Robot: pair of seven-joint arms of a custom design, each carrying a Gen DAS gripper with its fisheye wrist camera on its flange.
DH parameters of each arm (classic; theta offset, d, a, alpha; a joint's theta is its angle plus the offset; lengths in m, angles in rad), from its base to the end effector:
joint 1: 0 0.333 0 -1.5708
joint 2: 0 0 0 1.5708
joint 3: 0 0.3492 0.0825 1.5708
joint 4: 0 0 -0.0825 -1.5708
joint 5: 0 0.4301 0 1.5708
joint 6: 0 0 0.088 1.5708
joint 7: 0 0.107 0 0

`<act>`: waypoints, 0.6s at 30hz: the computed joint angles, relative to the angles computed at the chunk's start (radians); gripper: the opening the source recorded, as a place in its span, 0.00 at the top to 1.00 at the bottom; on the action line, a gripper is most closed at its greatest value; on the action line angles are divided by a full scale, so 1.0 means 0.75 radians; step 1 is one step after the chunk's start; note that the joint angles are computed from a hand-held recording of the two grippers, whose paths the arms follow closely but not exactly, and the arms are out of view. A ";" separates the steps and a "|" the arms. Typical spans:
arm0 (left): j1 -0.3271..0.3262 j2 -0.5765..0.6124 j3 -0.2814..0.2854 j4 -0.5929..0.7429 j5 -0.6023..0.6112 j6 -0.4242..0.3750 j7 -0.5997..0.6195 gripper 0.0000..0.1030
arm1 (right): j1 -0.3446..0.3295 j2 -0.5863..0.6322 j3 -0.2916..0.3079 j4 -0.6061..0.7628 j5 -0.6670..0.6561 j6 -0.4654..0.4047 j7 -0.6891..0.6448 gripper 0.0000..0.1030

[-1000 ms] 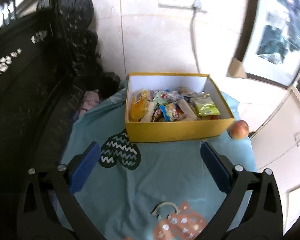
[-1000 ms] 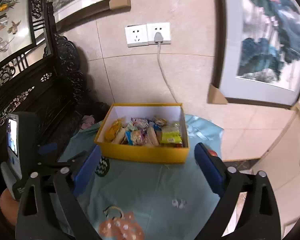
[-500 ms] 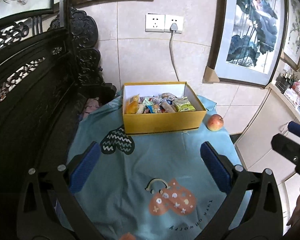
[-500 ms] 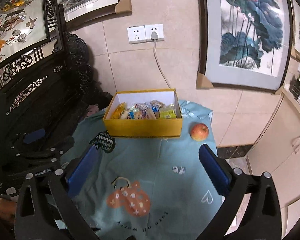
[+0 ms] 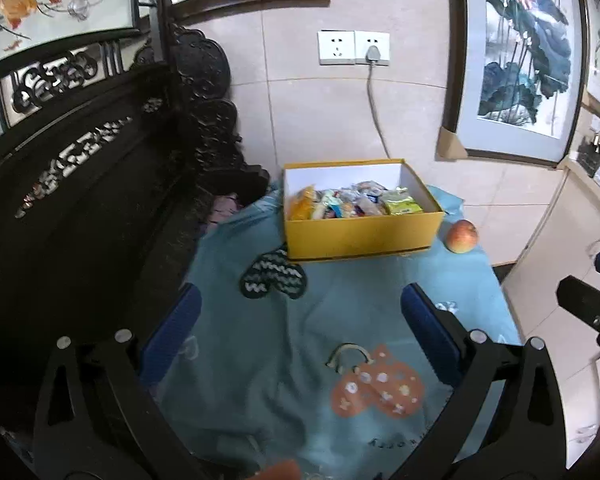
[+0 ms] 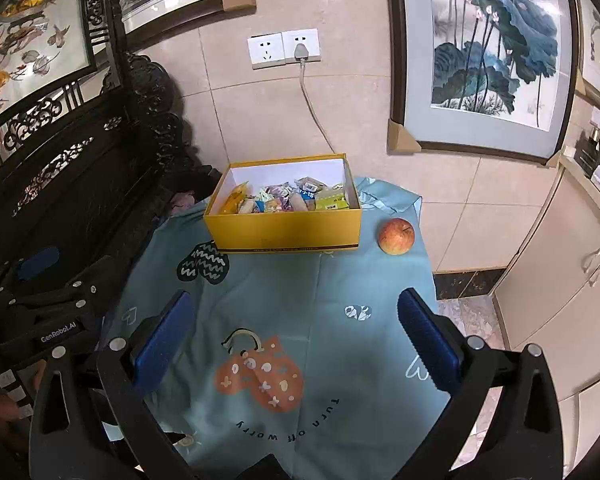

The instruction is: Organize snacks

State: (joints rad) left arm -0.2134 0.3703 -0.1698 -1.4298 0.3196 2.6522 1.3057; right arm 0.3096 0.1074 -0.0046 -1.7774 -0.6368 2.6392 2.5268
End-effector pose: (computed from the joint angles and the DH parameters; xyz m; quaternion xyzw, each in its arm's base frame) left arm 0.7276 -0.2748 0.6095 -0.5400 0.7267 -0.3243 0.2742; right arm 0.6534 0.2218 0.5945 -0.5708 0.7026 -0.2925 0.3083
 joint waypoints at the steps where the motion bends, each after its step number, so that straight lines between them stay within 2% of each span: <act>1: 0.012 -0.002 -0.014 -0.005 -0.024 0.002 0.022 0.02 | 0.002 0.001 0.001 0.002 -0.005 -0.003 0.001 0.01; 10: 0.037 -0.017 -0.042 -0.043 -0.129 0.025 0.066 0.02 | 0.013 0.002 0.002 0.008 -0.038 -0.025 0.020 0.01; 14: 0.054 -0.016 -0.064 -0.046 -0.168 0.038 0.135 0.02 | 0.016 0.003 0.003 0.011 -0.050 -0.034 0.031 0.01; 18: 0.029 -0.023 -0.036 -0.054 -0.133 0.050 0.107 0.02 | 0.020 0.004 0.004 0.018 -0.067 -0.048 0.054 0.01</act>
